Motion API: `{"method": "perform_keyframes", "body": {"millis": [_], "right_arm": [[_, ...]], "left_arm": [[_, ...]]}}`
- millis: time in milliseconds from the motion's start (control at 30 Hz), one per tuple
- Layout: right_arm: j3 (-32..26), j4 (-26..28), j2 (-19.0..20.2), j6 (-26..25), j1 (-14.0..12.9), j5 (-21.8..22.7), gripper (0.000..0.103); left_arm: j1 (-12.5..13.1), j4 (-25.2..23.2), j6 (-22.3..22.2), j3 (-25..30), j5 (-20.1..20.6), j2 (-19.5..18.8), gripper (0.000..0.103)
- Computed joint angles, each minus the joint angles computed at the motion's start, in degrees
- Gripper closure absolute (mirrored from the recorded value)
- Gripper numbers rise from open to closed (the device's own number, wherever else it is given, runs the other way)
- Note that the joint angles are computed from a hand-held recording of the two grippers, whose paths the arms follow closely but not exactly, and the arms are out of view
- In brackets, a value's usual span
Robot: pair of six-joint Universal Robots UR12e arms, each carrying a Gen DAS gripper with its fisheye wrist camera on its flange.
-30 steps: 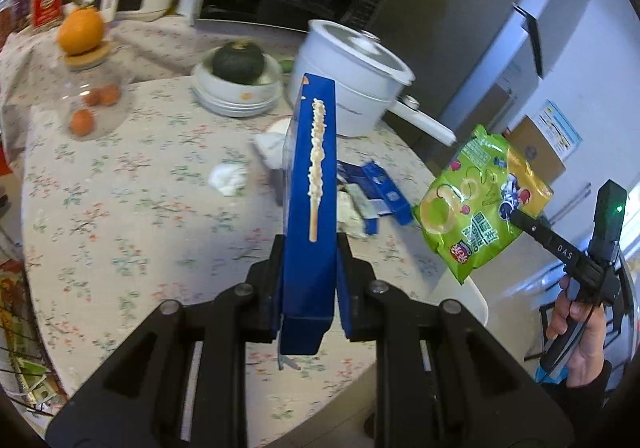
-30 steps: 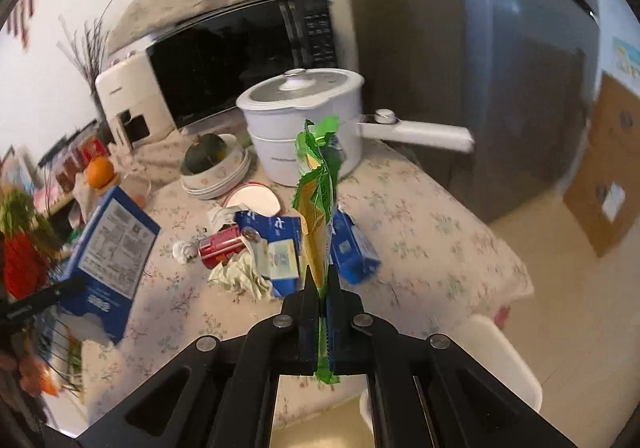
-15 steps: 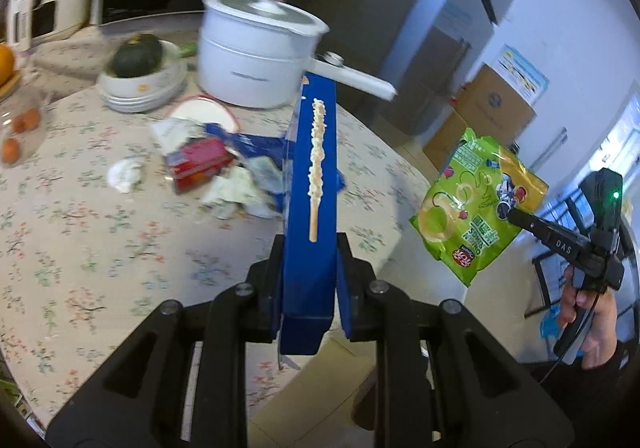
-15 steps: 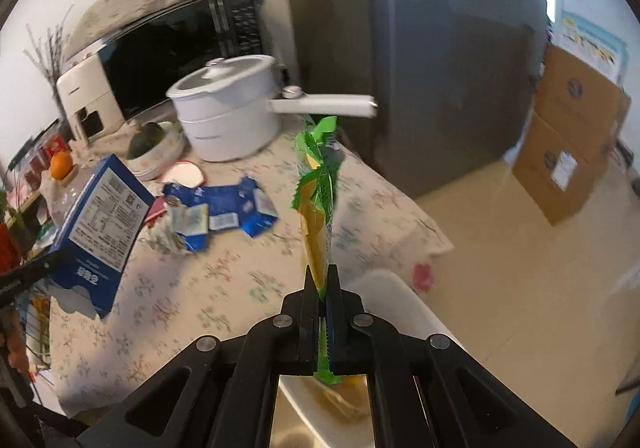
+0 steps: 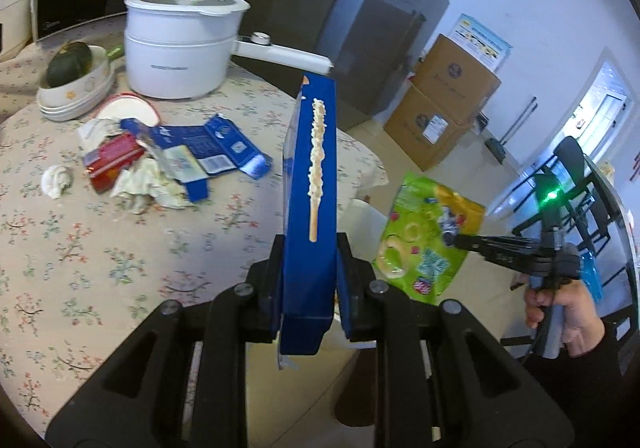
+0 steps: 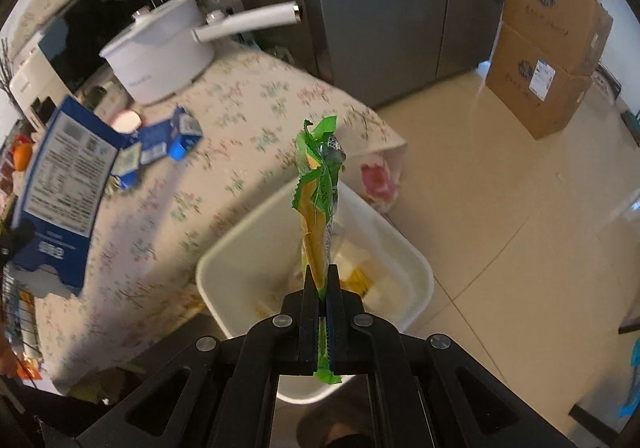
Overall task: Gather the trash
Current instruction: 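Carry the green bag into the bin and open the right gripper while the left carries the box over, then open the left gripper over the bin to drop the blue biscuit box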
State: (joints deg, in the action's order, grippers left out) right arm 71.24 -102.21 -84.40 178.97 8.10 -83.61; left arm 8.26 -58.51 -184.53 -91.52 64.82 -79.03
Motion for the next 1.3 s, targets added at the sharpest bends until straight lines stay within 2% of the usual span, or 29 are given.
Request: {"method": "perform_keyframes", "body": {"millis": [133, 200, 233, 333, 367, 533, 767, 967, 1067, 1133, 1200, 1300], "right_arm": [[-0.2, 1.2, 0.3, 0.6, -0.2, 0.3, 0.097], [-0.1, 1.5, 0.3, 1.8, -0.5, 0.5, 0.09], [-0.1, 1.6, 0.3, 2.0, -0.6, 0.7, 0.083], [0.3, 0.6, -0.2, 3.1, -0.9, 0.9, 0.052], [0.6, 0.0, -0.4, 3.2, -1.1, 0.9, 0.049], [1.5, -1.1, -1.6, 3.5, -1.9, 1.0, 0.048], [2.4, -0.5, -2.3, 4.1, -3.1, 0.2, 0.045], [2.8, -0.2, -2.7, 4.6, -3.6, -0.5, 0.044], [2.6, 0.0, -2.6, 4.6, -3.6, -1.1, 0.043], [2.5, 0.1, -2.5, 4.5, -3.5, -1.4, 0.043], [2.3, 0.2, -2.4, 4.4, -3.4, -1.6, 0.042], [2.2, -0.2, -2.3, 4.5, -3.3, -1.4, 0.038]], "left_arm": [[-1.0, -1.0, 0.3, 0.4, -1.4, -0.6, 0.079], [-1.7, -1.4, 0.5, 0.6, -1.6, -0.9, 0.079], [-1.9, -1.7, 0.7, 0.7, -1.9, -1.1, 0.079], [-2.9, -2.5, 1.5, 1.2, -2.7, -1.7, 0.079], [-3.2, -2.8, 1.8, 1.3, -3.0, -1.9, 0.079], [-5.3, -5.2, 3.9, 2.3, -3.1, -3.5, 0.079], [-8.4, -8.1, 3.5, 3.1, -1.5, -6.4, 0.079], [-9.6, -9.1, 3.1, 4.5, -1.0, -8.4, 0.078], [-9.7, -10.0, 5.3, 4.8, -2.1, -9.0, 0.073], [-9.3, -11.3, 6.6, 5.0, -2.7, -9.2, 0.068], [-9.2, -11.5, 6.2, 5.1, -1.8, -9.1, 0.045], [-8.5, -10.8, 5.8, 4.9, -0.5, -8.3, 0.036]]}}
